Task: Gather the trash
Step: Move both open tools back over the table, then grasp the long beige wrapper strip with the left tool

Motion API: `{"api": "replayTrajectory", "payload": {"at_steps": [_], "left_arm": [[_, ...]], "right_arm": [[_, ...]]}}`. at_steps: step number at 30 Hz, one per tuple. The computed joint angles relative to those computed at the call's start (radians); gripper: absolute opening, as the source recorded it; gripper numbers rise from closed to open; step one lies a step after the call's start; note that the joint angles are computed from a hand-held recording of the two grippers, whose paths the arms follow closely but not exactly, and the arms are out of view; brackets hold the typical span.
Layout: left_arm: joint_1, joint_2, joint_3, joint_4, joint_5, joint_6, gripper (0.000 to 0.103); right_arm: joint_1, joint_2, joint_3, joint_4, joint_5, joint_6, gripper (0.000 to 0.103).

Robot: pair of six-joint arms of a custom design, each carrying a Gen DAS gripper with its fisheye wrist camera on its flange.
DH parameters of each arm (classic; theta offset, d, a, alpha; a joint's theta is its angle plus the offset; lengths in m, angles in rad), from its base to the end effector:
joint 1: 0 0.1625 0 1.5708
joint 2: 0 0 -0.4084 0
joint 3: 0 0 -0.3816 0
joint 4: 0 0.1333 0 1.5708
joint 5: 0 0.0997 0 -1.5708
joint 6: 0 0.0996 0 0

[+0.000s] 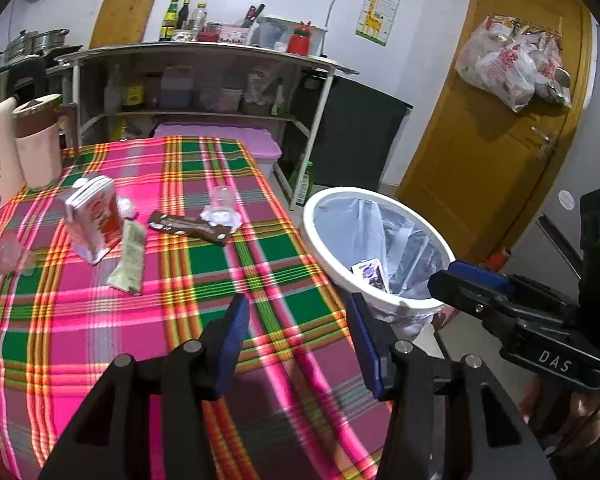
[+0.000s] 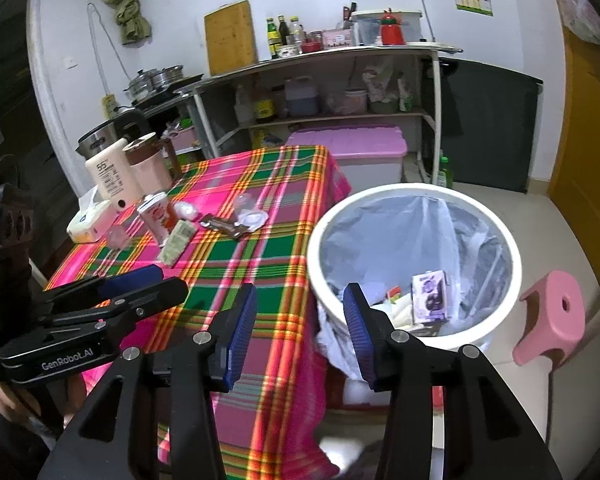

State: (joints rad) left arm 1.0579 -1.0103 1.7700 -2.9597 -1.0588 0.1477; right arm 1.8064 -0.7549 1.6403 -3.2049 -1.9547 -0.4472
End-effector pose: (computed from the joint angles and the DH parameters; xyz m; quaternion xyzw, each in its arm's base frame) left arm -0.1483 -0.6344 0.2341 0.2242 0.8956 -0.3381 0.1824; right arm 0.2509 -0.6338 0.1471 0.2402 -0.8843 0.3382 0.2145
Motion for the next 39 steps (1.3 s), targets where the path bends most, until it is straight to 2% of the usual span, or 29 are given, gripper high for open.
{"api": "replayTrajectory", "payload": {"at_steps": [21, 30, 39], "left_arm": [[0.041, -0.031, 0.020, -0.043, 0.085, -0.017, 0.052], [0.080, -0.004, -0.047, -0.027, 0.136, -0.017, 0.052], [0.114, 0.068, -0.160, 0.024, 0.156, 0.019, 0.052]], "right_arm": [[0.014, 0.057, -0.079, 0.112, 0.019, -0.018, 0.046], [0.013, 0.098, -0.140, 0.171, 0.030, -0.024, 0.046], [0.010, 0.143, -0.213, 0.231, 0.028, -0.038, 0.046]]}}
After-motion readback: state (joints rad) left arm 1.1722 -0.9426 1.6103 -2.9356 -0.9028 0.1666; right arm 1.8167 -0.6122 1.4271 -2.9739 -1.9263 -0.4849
